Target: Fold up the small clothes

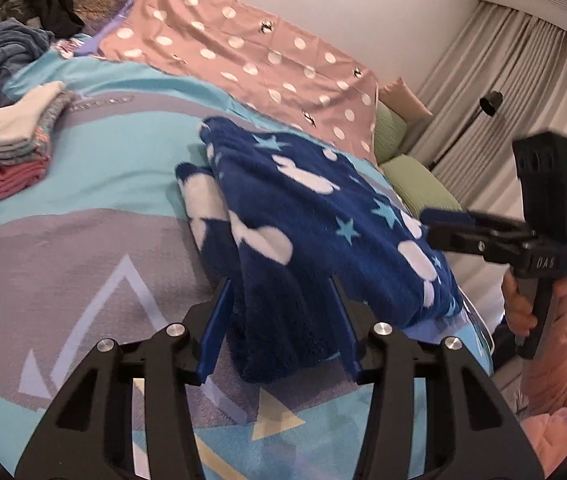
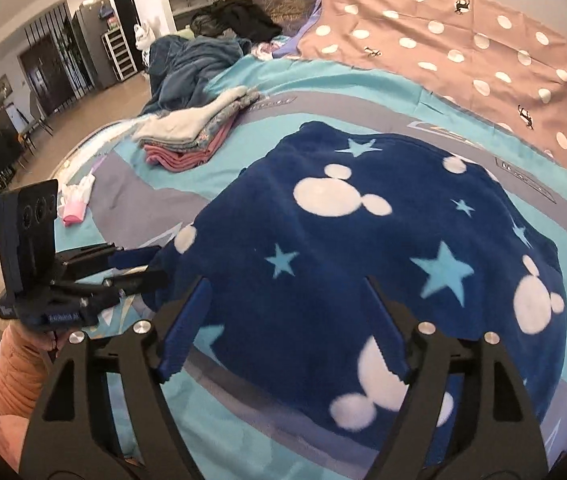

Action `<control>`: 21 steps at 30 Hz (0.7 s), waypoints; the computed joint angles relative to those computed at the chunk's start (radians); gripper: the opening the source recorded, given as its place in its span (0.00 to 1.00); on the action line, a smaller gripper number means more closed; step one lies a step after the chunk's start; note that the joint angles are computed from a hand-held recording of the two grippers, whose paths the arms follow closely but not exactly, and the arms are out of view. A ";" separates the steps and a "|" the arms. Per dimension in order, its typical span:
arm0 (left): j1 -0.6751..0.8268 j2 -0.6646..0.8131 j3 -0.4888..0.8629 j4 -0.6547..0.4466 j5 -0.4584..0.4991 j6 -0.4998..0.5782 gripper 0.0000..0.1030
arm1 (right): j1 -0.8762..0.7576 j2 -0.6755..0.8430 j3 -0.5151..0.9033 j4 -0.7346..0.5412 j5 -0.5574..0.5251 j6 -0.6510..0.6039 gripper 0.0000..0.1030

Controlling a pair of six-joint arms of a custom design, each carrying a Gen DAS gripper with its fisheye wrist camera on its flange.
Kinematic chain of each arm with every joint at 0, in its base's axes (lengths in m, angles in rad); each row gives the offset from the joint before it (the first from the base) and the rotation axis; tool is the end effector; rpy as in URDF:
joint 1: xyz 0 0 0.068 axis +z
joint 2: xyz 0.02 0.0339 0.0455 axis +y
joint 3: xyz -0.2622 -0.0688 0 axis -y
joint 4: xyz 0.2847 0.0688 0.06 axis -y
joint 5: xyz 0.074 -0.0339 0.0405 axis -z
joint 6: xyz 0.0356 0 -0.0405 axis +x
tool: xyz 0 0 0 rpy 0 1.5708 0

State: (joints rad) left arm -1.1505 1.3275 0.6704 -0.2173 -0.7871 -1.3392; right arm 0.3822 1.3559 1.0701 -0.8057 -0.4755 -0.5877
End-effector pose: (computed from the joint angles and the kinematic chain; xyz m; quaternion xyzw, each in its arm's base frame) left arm 0.1383 -0.2476 0.1655 -0.2120 0.8519 -0.1831 0.4424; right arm 0.2749 0.1281 0.2532 -0.4896 0.8092 0.2039 0.2529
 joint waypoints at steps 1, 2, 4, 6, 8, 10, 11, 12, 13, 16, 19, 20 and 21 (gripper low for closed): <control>0.001 0.005 -0.003 0.009 0.007 0.006 0.48 | 0.018 0.008 0.004 0.008 0.019 0.015 0.76; 0.009 0.011 -0.009 0.031 0.018 0.020 0.48 | 0.038 0.019 0.012 0.013 0.043 0.029 0.76; 0.011 0.013 -0.026 0.068 0.027 0.033 0.48 | 0.070 0.039 0.026 0.021 0.079 0.049 0.76; 0.016 0.022 -0.038 0.105 0.037 0.048 0.48 | 0.106 0.064 0.047 0.033 0.117 0.067 0.76; 0.021 0.028 -0.045 0.128 0.045 0.063 0.48 | 0.136 0.089 0.066 0.043 0.141 0.083 0.76; 0.024 0.025 -0.058 0.149 0.049 0.072 0.48 | 0.166 0.119 0.088 0.051 0.157 0.096 0.76; 0.026 0.018 -0.069 0.163 0.052 0.073 0.48 | 0.175 0.128 0.094 0.053 0.161 0.099 0.76; 0.027 0.011 -0.081 0.177 0.053 0.072 0.48 | 0.192 0.143 0.105 0.058 0.169 0.103 0.77; 0.030 0.005 -0.092 0.188 0.058 0.072 0.48 | 0.202 0.152 0.111 0.061 0.176 0.107 0.77; 0.035 -0.010 -0.121 0.222 0.067 0.076 0.48 | 0.239 0.187 0.137 0.079 0.199 0.116 0.77; 0.026 -0.027 -0.157 0.286 0.059 0.097 0.31 | 0.275 0.228 0.178 0.104 0.227 0.129 0.77; 0.018 -0.033 -0.169 0.301 0.053 0.099 0.27 | 0.291 0.252 0.203 0.110 0.243 0.135 0.77; 0.010 -0.044 -0.187 0.320 0.048 0.096 0.19 | 0.303 0.272 0.224 0.111 0.255 0.136 0.77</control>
